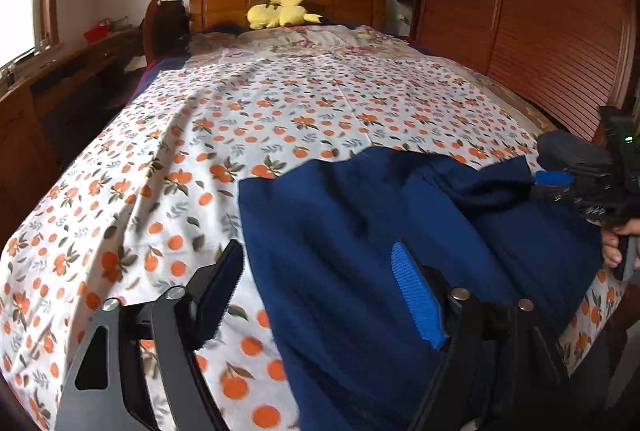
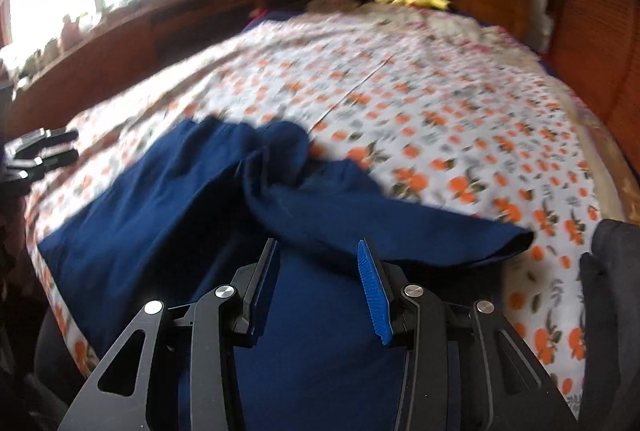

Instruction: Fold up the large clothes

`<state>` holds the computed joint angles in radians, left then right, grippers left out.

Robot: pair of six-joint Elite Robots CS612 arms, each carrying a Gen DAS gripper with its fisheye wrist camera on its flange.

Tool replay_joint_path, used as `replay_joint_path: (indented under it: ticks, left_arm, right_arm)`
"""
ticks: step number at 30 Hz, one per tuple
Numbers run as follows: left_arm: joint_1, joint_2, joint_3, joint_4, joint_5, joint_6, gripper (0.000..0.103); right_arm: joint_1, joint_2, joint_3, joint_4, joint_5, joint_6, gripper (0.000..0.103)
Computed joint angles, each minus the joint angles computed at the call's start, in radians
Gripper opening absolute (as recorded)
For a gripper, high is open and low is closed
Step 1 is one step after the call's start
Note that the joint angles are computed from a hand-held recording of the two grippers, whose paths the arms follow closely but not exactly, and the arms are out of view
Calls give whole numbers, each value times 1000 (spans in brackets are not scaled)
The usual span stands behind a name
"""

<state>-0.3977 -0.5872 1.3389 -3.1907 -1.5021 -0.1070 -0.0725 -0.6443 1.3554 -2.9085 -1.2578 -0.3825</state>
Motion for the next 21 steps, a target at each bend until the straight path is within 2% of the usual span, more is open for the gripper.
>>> replay_joint_path:
  ticks: [8, 13, 14, 16, 18, 21]
  left_arm:
    - [-15, -18, 56, -52, -36, -19, 89]
    - [-19, -25, 74, -57, -54, -15, 89]
    - [-21, -26, 78, -59, -55, -12, 89]
    - [-21, -26, 82, -61, -61, -9, 89]
    - [-22, -26, 84, -61, -67, -11, 89]
    - [-22, -24, 84, -61, -75, -15, 89]
  right_arm:
    - [20, 47, -106, -13, -95, 5, 39]
    - [24, 36, -107, 31, -37, -59, 41]
    - [30, 32, -97, 23, -42, -79, 50]
    - [38, 31, -92, 23, -57, -107, 60]
    - [50, 40, -104, 36, -109, -136, 60]
    - [54, 68, -157, 109, -158, -139, 60]
